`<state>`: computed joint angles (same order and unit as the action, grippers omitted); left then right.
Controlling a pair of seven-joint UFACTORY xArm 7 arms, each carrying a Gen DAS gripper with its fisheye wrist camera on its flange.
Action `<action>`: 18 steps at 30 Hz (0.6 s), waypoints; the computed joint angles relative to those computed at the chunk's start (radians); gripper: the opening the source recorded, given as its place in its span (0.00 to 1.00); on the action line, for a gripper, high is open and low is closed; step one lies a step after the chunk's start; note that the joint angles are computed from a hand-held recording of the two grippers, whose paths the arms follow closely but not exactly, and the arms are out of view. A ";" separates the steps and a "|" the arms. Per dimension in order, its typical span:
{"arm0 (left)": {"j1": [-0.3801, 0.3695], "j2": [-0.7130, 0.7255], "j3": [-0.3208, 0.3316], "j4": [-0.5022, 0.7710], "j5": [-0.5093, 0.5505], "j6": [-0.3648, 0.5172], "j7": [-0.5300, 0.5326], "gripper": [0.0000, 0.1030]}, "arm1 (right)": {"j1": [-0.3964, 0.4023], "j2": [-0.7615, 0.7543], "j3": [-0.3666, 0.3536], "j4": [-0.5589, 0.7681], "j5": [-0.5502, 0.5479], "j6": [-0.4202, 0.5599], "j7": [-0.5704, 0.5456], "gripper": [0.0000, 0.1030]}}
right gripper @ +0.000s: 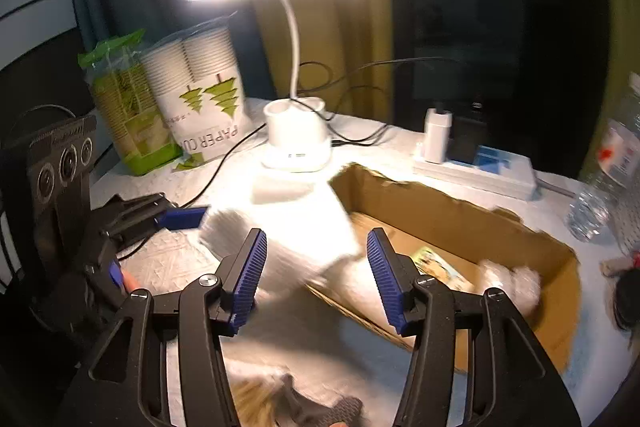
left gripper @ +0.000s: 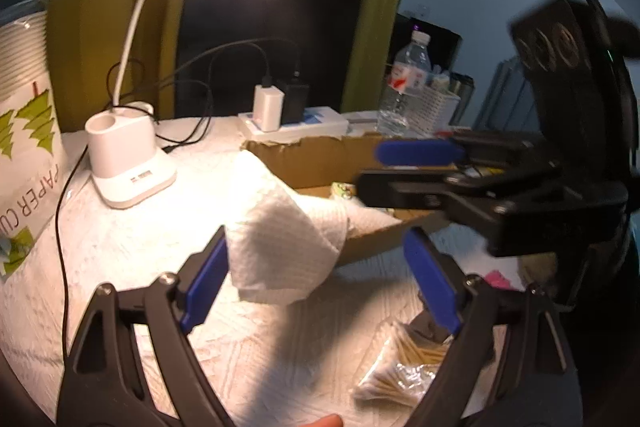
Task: Organize soft objects
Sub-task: 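Pass the white napkin from the left gripper to the right gripper, then lower the napkin into the box with the right gripper and open it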
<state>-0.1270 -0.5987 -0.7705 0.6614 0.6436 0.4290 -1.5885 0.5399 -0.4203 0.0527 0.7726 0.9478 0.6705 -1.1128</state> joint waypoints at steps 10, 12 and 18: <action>0.026 -0.014 -0.016 -0.022 0.027 -0.032 -0.014 0.84 | 0.016 0.088 0.058 0.045 -0.043 0.022 0.060 0.54; 0.033 -0.016 -0.020 -0.022 0.030 -0.042 -0.012 0.84 | 0.017 0.103 0.065 0.051 -0.046 0.022 0.066 0.54; 0.049 0.000 -0.035 -0.003 0.029 -0.033 0.006 0.84 | 0.019 0.106 0.068 0.047 -0.033 0.011 0.052 0.08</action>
